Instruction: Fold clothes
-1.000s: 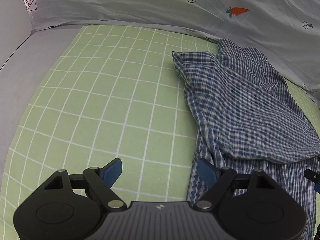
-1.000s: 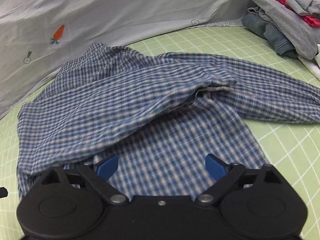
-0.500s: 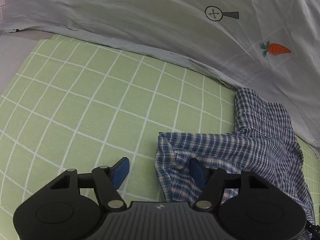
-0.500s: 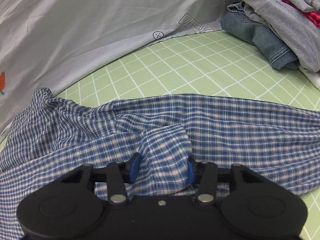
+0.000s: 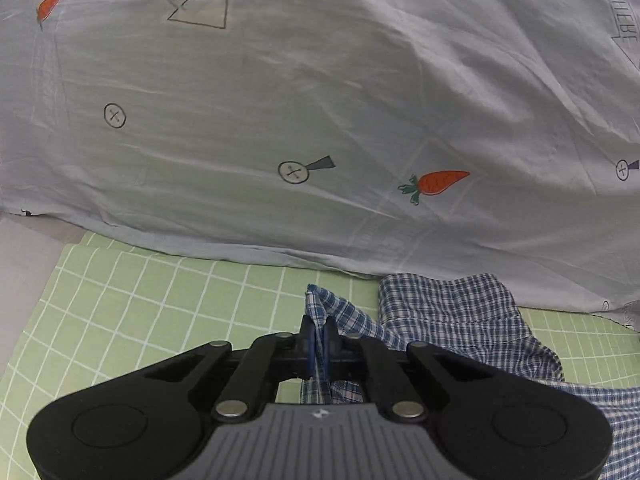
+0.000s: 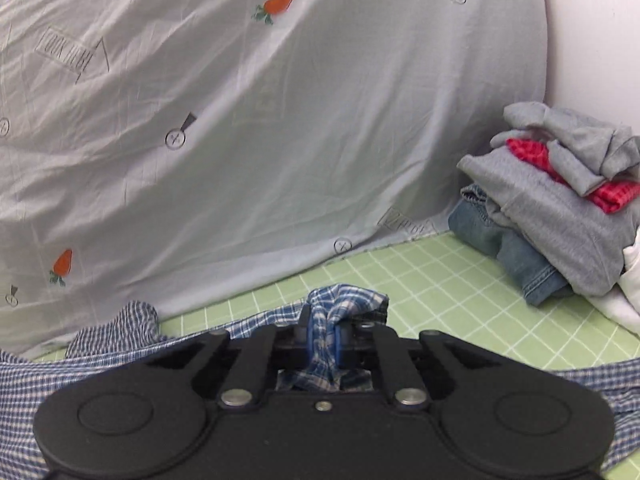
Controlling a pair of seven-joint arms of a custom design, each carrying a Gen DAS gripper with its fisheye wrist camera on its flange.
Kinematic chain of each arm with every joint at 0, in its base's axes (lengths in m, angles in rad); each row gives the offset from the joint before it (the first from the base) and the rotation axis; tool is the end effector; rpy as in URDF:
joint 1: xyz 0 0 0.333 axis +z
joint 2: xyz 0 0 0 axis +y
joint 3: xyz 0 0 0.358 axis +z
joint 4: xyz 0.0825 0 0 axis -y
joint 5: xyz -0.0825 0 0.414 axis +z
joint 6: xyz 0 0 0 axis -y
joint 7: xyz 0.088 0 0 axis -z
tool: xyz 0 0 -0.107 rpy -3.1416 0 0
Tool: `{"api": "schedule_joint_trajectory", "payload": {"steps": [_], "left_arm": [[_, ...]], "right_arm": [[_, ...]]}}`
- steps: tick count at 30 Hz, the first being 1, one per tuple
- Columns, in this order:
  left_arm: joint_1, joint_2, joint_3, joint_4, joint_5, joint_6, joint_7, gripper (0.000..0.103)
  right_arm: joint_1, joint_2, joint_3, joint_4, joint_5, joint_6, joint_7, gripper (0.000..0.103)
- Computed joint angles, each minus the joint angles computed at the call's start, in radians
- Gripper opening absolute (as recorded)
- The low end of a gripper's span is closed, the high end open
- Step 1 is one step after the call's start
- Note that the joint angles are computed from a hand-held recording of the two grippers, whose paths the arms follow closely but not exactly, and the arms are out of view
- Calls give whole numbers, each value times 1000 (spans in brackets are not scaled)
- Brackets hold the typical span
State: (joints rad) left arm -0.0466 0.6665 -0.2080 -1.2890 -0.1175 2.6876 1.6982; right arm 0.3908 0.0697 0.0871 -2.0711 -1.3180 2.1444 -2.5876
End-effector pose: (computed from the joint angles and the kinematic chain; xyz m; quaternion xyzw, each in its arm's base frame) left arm 0.8223 -0.1541 0.4707 -0.5863 0.7190 -0.3336 0.1675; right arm 0.5570 0.2416 0.4503 -0.3008 0.8042 -0.4446 0.2550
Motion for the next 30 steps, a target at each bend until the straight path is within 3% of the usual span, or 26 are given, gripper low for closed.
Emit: {"api": "schedule_joint_trajectory", "payload": {"steps": [3, 6, 8, 14, 16, 18, 20, 22, 27, 29, 30], "left_arm": [[-20, 30, -3, 26, 18, -36, 24, 12], [-40, 64, 8, 57, 44, -101, 35, 31], [-29, 68, -5, 54, 33, -121, 53, 52], [66, 42, -86, -29, -118, -32, 118, 86], [56, 74, -77, 14, -118, -75, 126, 85], [27, 106, -50, 62, -92, -115, 117, 72], [23, 137, -60, 107, -93, -158, 134, 31], [17, 164, -71, 145, -100, -188, 160, 13], [-62, 184, 9, 200, -8, -213, 102, 18], [-77, 164, 30, 180, 30, -197, 85, 36], [-82, 146, 39, 157, 49, -181, 79, 51]], "right_arm": [[-12, -3, -9, -6, 9, -30, -54, 10], [-39, 20, -26, -18, 98, 0, -103, 10], [-55, 28, -37, -43, 159, 43, -101, 11], [-70, 47, -52, -86, 225, 111, -39, 13], [-71, 59, -58, -89, 237, 126, -16, 13], [-70, 72, -63, -82, 244, 131, 5, 13], [-66, 79, -67, -73, 246, 125, 13, 13], [-61, 82, -69, -64, 247, 114, 0, 13], [-40, 92, -62, -28, 254, 48, -114, 13], [-29, 85, -58, -23, 249, 26, -131, 13], [-24, 77, -56, -26, 241, 21, -123, 13]]}}
